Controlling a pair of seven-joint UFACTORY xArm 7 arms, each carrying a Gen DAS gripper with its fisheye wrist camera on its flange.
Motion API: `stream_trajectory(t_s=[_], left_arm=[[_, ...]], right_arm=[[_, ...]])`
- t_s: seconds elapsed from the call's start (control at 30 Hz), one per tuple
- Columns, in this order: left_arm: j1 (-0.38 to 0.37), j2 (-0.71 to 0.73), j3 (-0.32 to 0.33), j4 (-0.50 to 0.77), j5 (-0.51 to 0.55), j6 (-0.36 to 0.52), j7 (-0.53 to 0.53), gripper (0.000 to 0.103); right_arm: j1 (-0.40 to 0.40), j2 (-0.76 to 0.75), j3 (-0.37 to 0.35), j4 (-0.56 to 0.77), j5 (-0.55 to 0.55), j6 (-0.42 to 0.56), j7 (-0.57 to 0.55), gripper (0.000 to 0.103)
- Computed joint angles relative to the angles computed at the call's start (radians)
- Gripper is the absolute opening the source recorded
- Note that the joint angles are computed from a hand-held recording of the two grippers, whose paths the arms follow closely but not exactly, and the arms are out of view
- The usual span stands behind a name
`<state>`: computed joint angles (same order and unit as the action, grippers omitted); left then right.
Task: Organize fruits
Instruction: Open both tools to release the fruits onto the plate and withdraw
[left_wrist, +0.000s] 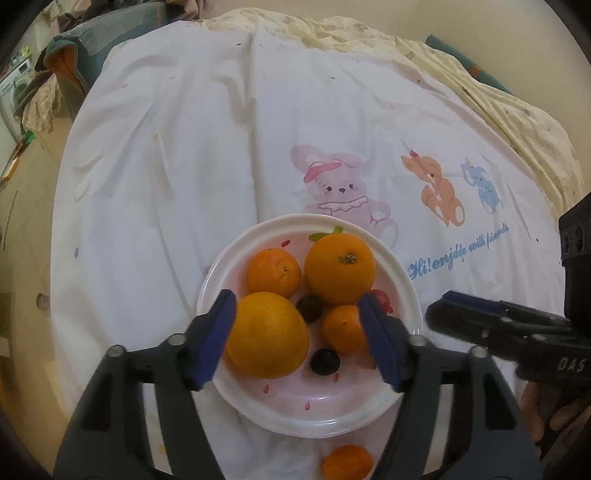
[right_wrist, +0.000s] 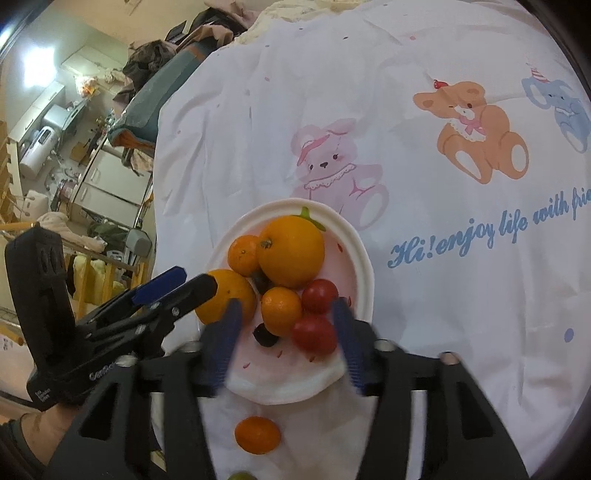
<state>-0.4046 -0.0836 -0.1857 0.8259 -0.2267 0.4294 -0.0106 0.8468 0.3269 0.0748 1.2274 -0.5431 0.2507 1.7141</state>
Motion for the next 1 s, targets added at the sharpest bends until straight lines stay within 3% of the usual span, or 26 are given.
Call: stream_trajectory(t_s=[0.3,0.43,0.6,1.0], left_arm=[[0.01,-0.003,0.004,0.003,0.012,0.017,-0.022,0.068],[0.008,-0.017,0.005,-0.012,0.016,-0.003,-0.011,0.068],[0.019,-0.068,0.0,-0.057,0.074,-0.035,-0.068,0.068],[0.027,-0.162,0.002,-0.09,0.142,0.043,-0.13,0.068]], right_arm=[[-0.006,-0.016,0.003,-0.009,-0.032,0.015,0.036,0.067],[-0.011,-0.015,0.013,-0.002,-0.026,0.034,0.023,0.07],[-0.012,-0.023,0.016,0.005,-0.039,0.055,0.026,0.075],[-0.008,-0.116,0.052,-0.024,-0.201,0.161,0.202,0.08]])
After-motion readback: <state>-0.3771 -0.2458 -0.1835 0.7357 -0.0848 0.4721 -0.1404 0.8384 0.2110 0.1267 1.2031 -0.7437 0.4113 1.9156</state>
